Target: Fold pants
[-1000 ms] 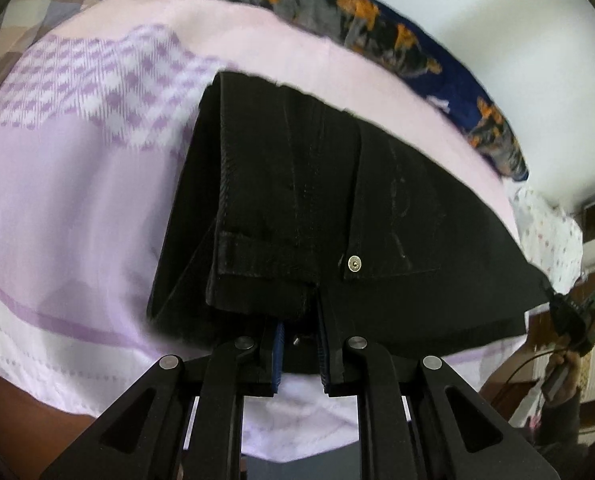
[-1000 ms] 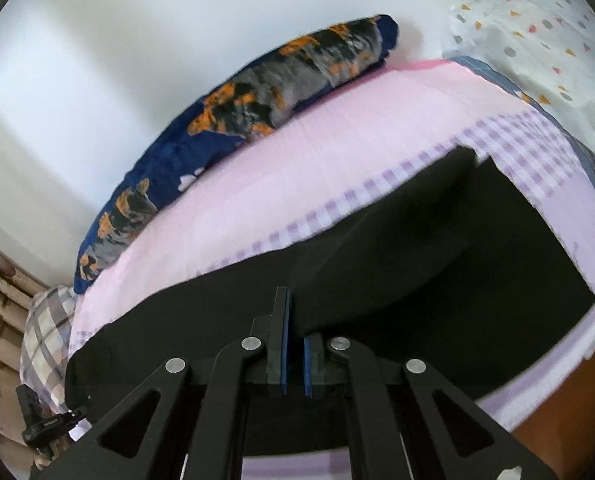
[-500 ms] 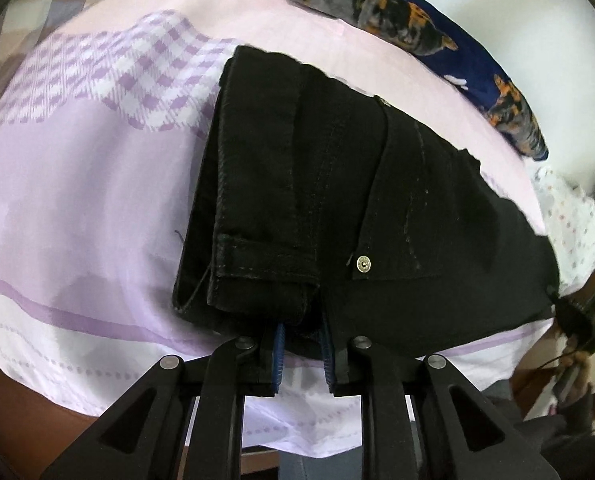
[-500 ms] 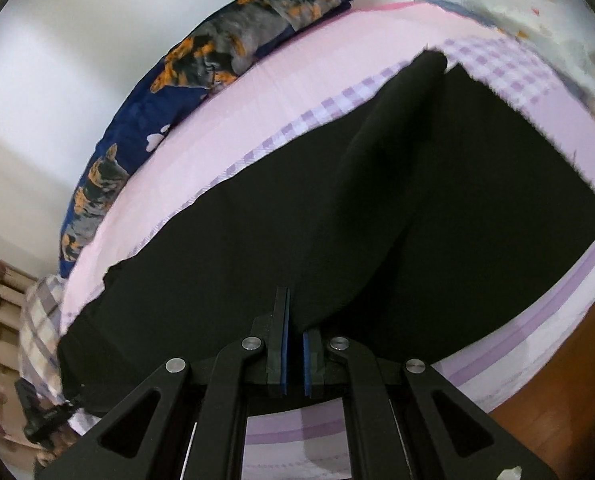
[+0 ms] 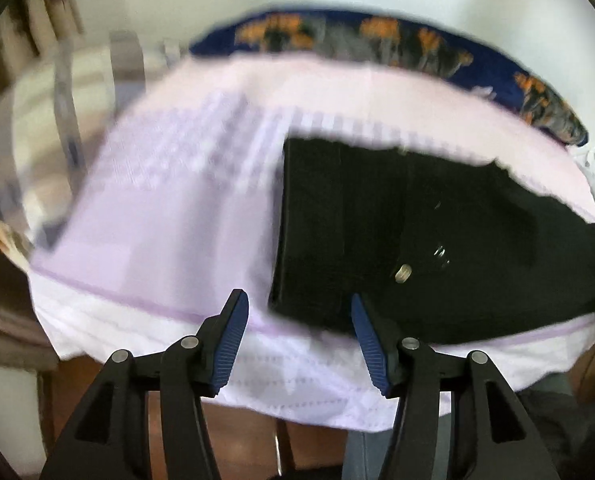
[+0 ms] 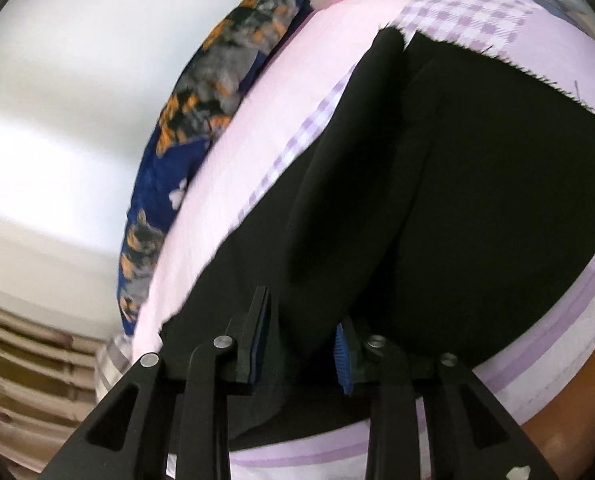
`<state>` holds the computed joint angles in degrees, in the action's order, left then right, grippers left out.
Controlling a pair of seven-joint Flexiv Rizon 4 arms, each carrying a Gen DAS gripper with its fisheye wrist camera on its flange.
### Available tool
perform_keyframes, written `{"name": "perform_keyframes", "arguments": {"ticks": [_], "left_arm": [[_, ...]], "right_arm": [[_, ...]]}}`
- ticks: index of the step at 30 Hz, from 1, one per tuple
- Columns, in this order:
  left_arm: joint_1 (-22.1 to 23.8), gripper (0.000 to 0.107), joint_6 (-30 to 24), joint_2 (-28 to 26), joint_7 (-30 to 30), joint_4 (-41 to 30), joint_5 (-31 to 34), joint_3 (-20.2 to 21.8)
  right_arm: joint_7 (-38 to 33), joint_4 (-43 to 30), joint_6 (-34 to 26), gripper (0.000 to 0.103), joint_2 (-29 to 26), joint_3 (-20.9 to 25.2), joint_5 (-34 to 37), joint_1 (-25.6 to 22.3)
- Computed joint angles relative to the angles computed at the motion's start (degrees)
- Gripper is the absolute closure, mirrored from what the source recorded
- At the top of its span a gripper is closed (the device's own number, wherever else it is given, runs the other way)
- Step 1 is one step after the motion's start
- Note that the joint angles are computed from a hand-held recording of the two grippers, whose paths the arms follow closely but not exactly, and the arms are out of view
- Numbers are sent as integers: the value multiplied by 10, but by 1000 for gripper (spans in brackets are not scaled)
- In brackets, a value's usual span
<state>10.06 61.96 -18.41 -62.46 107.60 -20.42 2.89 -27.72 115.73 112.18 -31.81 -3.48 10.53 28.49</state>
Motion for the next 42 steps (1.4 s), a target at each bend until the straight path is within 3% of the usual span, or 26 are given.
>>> {"name": "perform_keyframes", "arguments": {"ticks": [7,9,13,20,22,26,29,30,32,35,42], "left_arm": [[-25,50,26,18,171,10,-120,-95],[-45,49,8,7,219,-4,-149,-117],[-90,49,-42,-27,257,-50,-165,-137],[-161,49,-95,-76,283,-101,-126,-149],[-189,49,-105,-97,273,-126,-79,-139],[-224,49,-44,-118,290,-135,-19,-134],[-236,49,-55,-139,264,-166,0,-132],[-234,52,-65,-145,258,-175,0,-134],[-233,75,-80,-154,242,-188,1,-133],[-230,87,-109,-164,228,-205,-5,-140],[-229,90,-108,-163,233,-200,-6,-145]], "right_arm": [[42,-4,95,74,-26,83,-15,-89],[62,-5,120,74,-34,103,-29,-112],[83,-5,128,74,-30,107,-52,-129],[89,5,107,74,-16,101,-82,-144],[94,8,112,74,-16,105,-89,-153],[101,13,120,74,-18,106,-98,-166],[110,19,136,74,-20,112,-107,-183],[112,22,139,74,-20,111,-109,-187],[116,25,138,74,-18,108,-114,-194],[121,29,136,74,-19,102,-117,-206],[141,15,100,74,-32,108,-160,-251]]}}
